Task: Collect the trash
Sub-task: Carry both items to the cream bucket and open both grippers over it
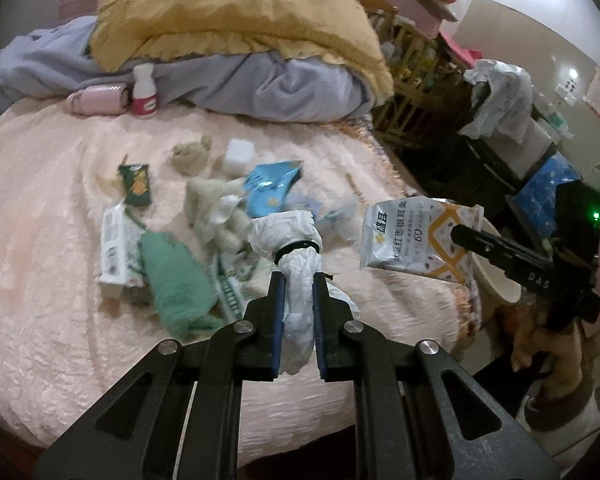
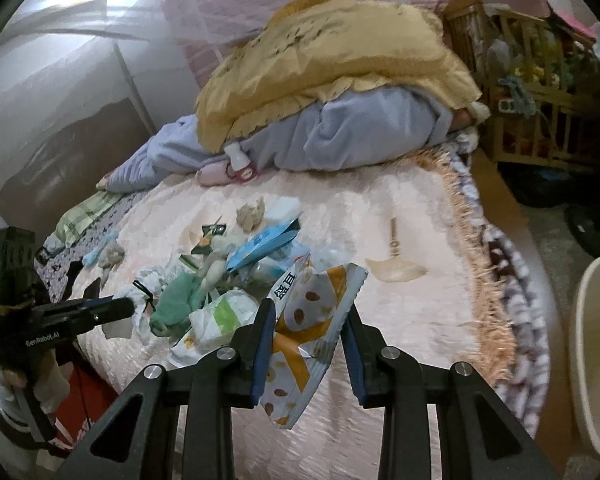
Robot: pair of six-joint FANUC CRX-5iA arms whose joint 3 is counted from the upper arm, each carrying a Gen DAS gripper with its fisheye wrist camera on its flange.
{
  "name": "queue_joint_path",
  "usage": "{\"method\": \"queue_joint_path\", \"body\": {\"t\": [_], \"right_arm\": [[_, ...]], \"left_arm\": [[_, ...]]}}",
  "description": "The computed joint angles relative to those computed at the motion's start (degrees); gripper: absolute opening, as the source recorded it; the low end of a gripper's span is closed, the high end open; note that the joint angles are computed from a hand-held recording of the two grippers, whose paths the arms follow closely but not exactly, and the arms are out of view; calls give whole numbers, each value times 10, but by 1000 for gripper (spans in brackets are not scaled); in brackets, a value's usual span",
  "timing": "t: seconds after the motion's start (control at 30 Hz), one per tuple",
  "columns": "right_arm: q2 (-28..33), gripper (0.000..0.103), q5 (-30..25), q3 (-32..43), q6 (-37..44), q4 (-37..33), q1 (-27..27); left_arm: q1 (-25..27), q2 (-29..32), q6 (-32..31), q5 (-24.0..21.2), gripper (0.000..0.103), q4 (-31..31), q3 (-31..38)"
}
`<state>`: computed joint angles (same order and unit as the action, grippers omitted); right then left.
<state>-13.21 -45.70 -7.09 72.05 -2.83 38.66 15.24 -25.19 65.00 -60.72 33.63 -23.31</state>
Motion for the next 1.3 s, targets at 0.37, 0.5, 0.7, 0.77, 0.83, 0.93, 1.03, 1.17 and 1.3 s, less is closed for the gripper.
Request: {"method": "queue_joint_path", "body": {"t": [0.37, 0.5, 0.7, 0.77, 0.83, 0.93, 1.03, 1.17, 1.3], "right_arm": [[-62, 31, -3, -54, -76, 85, -39], [-80, 31, -9, -76, -114, 130, -66], [-98, 31, -22, -110, -184, 215, -119], [-97, 31, -29, -117, -204, 229, -149], [-93, 31, -37, -120, -213, 236, -173], [-83, 31, -40, -118, -205, 216, -217], [-73, 31, -44, -113, -192, 195, -250], [-66, 33, -42, -109, -177, 167, -280], [-65, 59, -34, -115, -189, 166, -290]], "left_arm": [[-140, 76, 37, 47, 10, -16, 73], [-204, 125, 53, 66, 10, -23, 113], [-291, 216, 76, 84, 10, -24, 183], [-314, 245, 86, 87, 10, -25, 208], [-338, 277, 89, 92, 10, -18, 233], [-368, 325, 97, 94, 10, -8, 271], [-389, 368, 103, 96, 12, 13, 301], [-407, 417, 133, 97, 28, 18, 344], [-408, 425, 138, 103, 54, 51, 334]]}}
